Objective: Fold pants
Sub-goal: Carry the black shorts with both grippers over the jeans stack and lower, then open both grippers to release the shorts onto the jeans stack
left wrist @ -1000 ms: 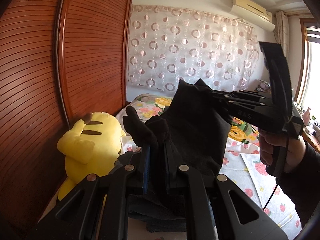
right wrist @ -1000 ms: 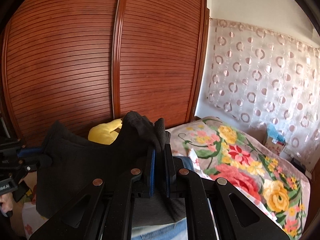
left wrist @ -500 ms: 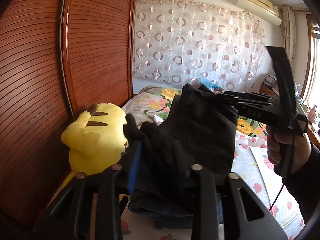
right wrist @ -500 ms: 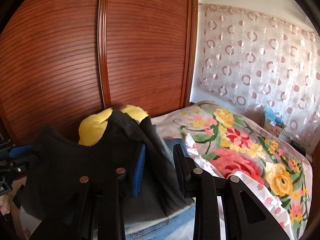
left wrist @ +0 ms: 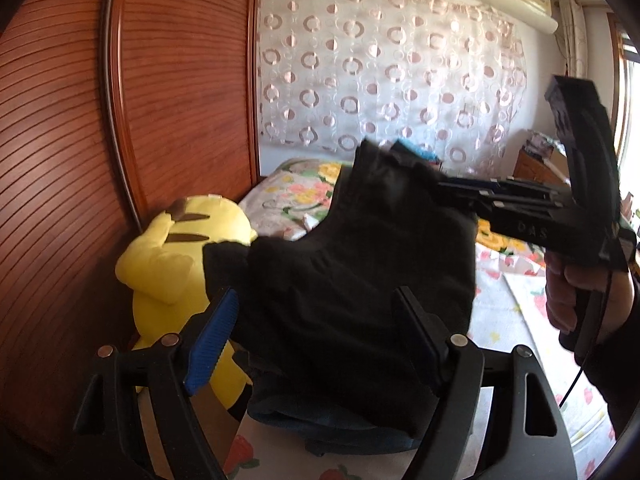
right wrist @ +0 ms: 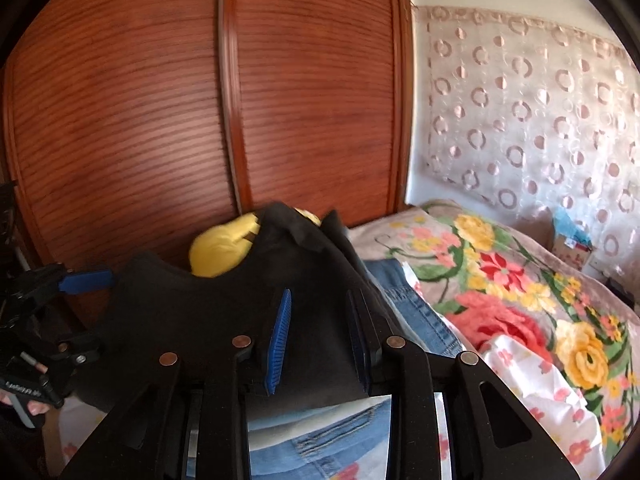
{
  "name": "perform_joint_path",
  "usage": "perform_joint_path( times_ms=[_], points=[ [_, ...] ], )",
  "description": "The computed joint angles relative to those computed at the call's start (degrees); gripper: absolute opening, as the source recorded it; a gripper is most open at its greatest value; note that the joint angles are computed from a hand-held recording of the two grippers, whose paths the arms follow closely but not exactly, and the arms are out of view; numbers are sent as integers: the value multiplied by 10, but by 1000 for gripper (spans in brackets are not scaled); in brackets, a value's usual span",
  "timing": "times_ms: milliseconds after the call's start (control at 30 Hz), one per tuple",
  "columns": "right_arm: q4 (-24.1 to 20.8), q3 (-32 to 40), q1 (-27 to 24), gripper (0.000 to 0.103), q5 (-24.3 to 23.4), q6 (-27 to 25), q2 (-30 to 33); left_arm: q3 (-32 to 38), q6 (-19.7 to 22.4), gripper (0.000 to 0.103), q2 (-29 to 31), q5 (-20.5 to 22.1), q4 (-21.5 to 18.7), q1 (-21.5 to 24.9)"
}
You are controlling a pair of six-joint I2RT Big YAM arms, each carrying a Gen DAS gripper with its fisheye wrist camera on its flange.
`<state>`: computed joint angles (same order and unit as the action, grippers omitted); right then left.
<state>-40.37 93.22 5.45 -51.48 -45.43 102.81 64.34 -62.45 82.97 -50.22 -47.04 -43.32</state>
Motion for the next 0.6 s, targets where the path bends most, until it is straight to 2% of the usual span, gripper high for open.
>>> perform_joint_path(
  times_ms=[100,267,500,600],
  points=[
    [-7,24,7,29,21,8,22,-11,1,79,2,16,15,5],
    [-15,40,12,29,23,16,30,-18,-3,79,4,21,25,6],
    [27,-28,3,30,33,36,-21,0,-11,79,7,3,-10,-6],
    [31,-59,-6,30,24,45,-47,0,-13,79,6,-4,-14,-13]
  ],
)
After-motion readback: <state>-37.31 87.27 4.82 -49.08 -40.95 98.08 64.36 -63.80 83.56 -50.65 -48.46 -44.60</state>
